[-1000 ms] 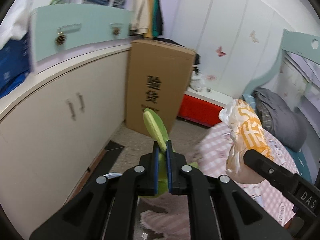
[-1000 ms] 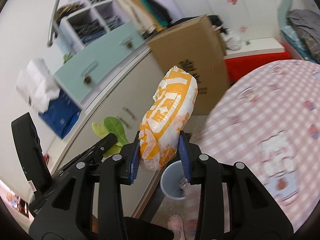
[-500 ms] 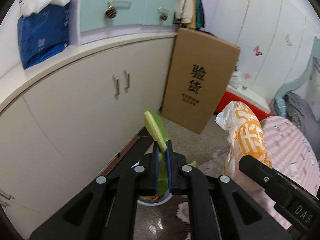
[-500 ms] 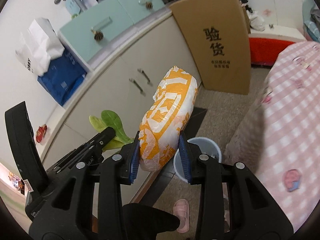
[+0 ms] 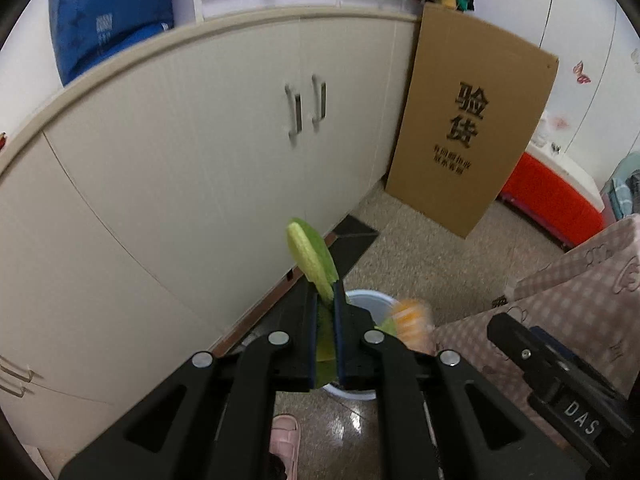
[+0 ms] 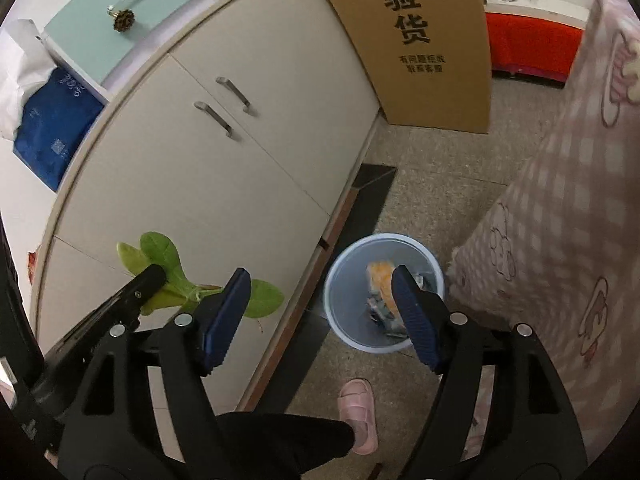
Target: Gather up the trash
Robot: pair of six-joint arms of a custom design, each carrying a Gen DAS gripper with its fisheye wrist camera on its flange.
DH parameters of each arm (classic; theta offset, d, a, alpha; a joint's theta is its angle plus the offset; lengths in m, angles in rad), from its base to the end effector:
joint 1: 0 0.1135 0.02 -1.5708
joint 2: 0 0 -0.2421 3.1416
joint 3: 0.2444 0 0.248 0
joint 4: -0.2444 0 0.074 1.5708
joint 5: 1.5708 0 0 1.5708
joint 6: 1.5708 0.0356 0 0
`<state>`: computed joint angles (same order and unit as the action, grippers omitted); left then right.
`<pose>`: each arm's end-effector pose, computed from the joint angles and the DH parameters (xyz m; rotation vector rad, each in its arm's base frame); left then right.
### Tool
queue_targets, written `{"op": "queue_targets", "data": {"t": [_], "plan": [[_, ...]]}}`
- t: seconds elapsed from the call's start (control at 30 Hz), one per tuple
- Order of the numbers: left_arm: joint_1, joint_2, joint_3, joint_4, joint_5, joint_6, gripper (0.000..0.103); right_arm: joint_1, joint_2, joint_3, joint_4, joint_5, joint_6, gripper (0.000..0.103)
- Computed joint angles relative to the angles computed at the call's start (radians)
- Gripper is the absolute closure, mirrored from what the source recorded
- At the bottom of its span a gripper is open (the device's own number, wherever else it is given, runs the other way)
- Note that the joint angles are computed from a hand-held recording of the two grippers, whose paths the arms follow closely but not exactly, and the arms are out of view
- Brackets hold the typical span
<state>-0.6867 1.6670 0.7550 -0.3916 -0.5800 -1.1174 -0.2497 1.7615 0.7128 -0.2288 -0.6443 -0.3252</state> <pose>0.2176 -0.1532 0.1008 -0.6370 2.4393 0.2004 0.2645 -0.0454 0.0745 -0.2256 2.5863 0.7214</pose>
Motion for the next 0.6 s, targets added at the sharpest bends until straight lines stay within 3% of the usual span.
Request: {"op": "queue_targets", "data": {"t": [0.3, 0.6], "plan": [[0.034, 0.108, 0.045, 0.091, 0.063, 0.066, 0.094, -0.027, -0.141, -0.097, 0.108, 0.089, -0.015, 0.027], [0.012, 0.130, 0.134, 0.061, 0.055, 0.097, 0.092, -0.111, -0.320, -0.147, 0.115, 0.032, -0.030, 0.027]]}}
